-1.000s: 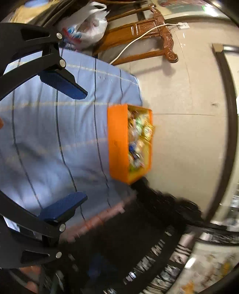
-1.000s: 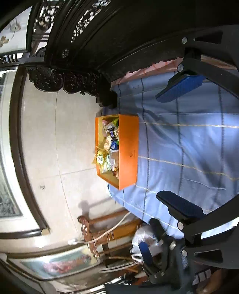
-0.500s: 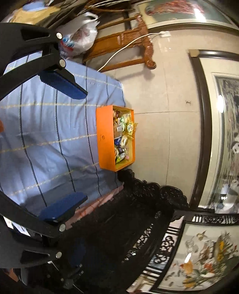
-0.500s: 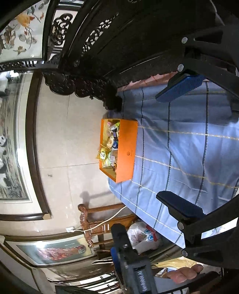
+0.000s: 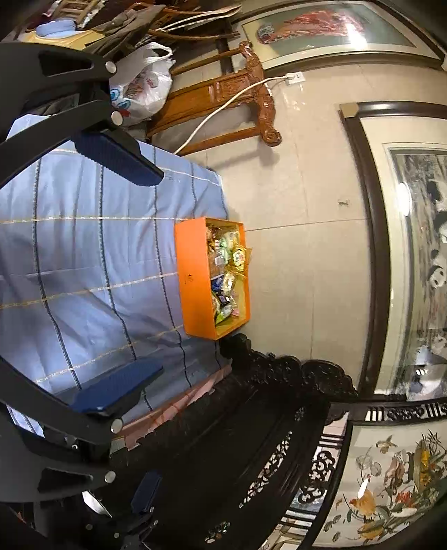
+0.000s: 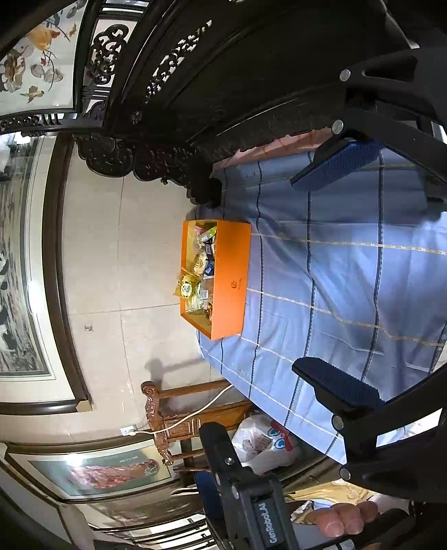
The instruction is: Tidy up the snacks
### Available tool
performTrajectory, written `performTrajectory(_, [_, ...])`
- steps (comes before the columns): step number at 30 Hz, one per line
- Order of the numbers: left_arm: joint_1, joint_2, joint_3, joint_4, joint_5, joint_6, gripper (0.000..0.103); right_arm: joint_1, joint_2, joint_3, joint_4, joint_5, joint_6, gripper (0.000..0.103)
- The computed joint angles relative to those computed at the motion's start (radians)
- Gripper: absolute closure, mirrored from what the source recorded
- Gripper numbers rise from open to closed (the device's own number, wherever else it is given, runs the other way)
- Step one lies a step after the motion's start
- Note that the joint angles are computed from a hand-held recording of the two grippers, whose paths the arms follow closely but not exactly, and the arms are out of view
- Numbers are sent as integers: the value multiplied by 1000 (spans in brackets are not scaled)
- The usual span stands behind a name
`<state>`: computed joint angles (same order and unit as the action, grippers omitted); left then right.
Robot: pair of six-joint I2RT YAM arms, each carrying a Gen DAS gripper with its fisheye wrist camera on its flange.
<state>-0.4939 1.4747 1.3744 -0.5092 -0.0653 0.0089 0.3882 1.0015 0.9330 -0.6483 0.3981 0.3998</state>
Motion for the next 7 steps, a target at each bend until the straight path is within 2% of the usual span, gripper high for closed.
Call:
performTrajectory(3, [2, 40, 39, -47, -17, -23, 4, -2, 3, 3, 5, 3, -9, 6])
performTrajectory(7, [1, 58, 40, -53, -41, -18, 4, -7, 8, 5, 8, 8, -11, 6])
